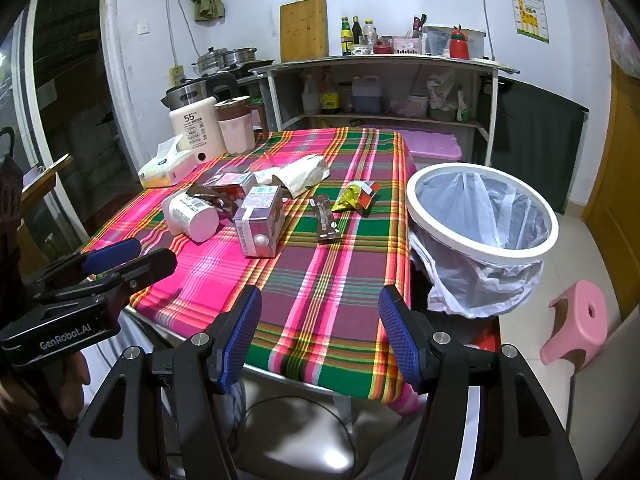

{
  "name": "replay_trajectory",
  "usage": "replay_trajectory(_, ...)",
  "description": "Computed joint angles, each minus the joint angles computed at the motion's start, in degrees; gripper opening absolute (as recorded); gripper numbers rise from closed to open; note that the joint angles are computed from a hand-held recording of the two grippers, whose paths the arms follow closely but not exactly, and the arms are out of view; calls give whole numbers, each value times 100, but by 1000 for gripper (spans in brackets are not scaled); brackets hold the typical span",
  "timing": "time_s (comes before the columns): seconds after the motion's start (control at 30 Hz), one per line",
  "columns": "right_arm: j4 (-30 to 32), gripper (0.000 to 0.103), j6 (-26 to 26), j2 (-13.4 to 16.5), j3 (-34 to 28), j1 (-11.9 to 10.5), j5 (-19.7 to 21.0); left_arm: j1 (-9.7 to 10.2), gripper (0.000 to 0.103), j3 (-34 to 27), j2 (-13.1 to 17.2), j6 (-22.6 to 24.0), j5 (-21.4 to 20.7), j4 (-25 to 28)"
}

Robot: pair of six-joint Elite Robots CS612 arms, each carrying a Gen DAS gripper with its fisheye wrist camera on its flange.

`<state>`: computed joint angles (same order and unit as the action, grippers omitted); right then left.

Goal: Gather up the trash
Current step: 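Move both tools toward the trash items on the table, then grasp the purple milk carton with left tool while right tool grasps brown snack packet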

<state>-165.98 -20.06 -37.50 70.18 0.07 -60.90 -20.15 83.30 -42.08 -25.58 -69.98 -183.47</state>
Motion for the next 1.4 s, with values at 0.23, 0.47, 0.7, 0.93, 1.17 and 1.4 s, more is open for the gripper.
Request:
replay_trajectory(0.23,35,62,-4,13,-15,6,-18,4,69,-40,38,171,183,60)
replay_trajectory(0.47,227,62,61,138,-227,6,62,75,69,-179,130,189,97,113)
replay_trajectory(0.7,570,62,27,294,-546,46,-88,159,69,-493,272,174,-1,443)
replay_trajectory(0.93,840,62,-34,437,-836,76,-202,220,69,-945,462,240,-278,886)
replay_trajectory(1.17,1061,62,-22,619,-1188,95,-273,276,69,-1473,703,157,-417,1353)
replay_trajectory(1.4,1292,62,-9,795,-1535,119,-354,289,59,-1818,904,210,-329,1545)
